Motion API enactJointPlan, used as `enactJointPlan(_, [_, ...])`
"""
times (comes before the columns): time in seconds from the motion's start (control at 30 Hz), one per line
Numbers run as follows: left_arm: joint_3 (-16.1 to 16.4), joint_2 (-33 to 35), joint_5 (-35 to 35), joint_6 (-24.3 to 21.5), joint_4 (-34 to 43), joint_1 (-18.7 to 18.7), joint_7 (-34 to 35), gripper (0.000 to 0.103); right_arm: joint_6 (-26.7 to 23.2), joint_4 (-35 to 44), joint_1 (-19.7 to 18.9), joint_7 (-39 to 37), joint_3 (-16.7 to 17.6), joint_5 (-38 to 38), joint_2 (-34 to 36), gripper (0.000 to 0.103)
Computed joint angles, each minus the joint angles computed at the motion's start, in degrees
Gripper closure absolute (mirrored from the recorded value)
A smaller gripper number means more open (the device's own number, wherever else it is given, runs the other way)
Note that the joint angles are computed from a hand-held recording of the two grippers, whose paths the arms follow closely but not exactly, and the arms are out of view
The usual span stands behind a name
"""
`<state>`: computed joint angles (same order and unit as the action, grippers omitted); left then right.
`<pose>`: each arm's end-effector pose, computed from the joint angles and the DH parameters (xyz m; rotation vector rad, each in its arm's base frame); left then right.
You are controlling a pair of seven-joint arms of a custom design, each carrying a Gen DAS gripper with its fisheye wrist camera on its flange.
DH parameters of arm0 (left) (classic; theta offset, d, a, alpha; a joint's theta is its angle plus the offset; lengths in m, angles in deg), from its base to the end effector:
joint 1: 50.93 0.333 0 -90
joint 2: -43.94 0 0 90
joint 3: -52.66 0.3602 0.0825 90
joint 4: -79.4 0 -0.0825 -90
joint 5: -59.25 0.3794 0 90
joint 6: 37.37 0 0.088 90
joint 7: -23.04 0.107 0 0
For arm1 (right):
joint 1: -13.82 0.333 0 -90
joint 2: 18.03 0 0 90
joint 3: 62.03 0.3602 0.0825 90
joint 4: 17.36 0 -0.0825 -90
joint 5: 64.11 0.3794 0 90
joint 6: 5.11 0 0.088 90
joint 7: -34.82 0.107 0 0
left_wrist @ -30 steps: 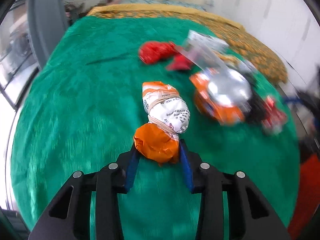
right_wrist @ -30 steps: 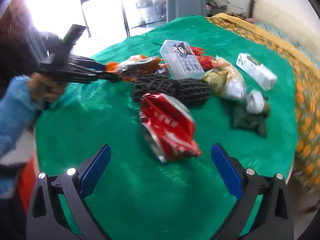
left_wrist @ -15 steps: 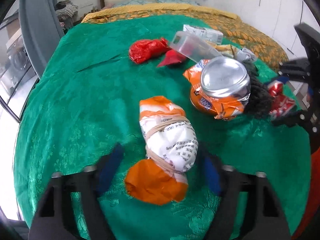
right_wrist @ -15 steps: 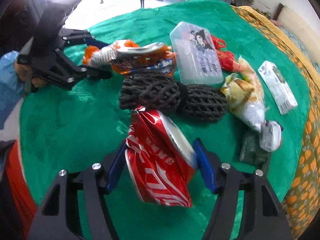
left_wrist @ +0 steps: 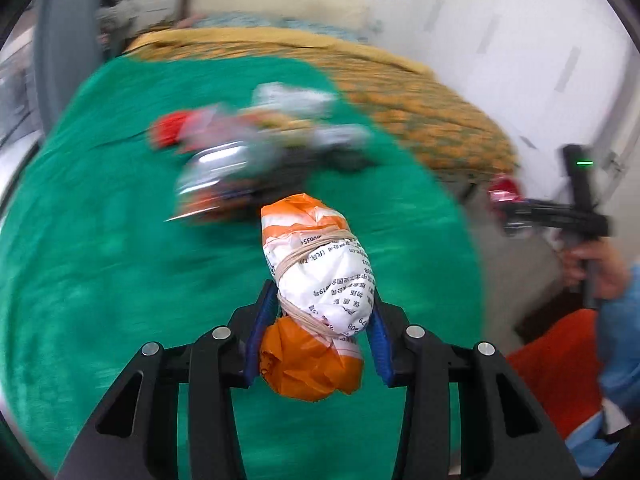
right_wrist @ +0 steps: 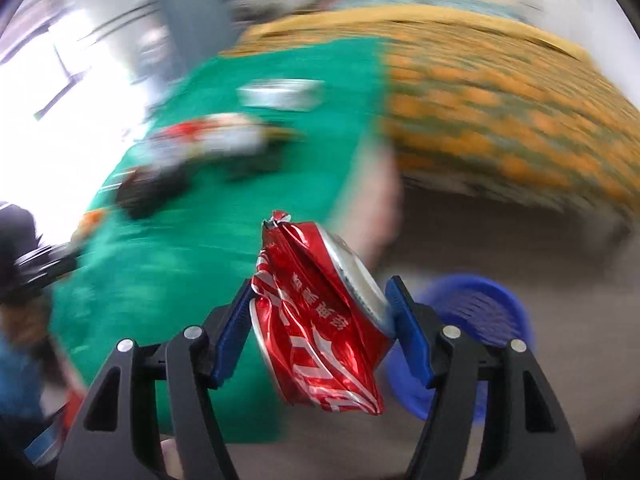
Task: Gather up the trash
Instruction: 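Carry both items to the blue wastebasket and open both tools to drop them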
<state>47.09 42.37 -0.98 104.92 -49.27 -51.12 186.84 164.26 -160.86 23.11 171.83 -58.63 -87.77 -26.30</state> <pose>0.5343 -0.0506 0.4503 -1.3116 2.5118 -1.1329 0.4667 0.1332 0.4466 -1.6282 2.0193 -0.4648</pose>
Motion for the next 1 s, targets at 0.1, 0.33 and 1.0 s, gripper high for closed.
enactJointPlan(0.1, [-3.22,-1.48,-0.7,-2.18,-0.01,-3.93,-2.8,0.061,-0.22,-5.42,-6.01,8.13,0.11,-6.07,-4.15,0.039])
enactJointPlan(0.33, [-10.86,5.31,6.08,4.89,4.21,-15.72,-15.12,0.06,6.35,-12.03,-20.4,22.7,2.02,-20.42,-3.05,0.038])
enactJointPlan(1.0, [-17.51,33.22,36.52,22.46,20.36,-22.75,-43.81,0.027,15.48,-8.02,-25.38,37.45,-6.49,-37.94,5.46,0.019])
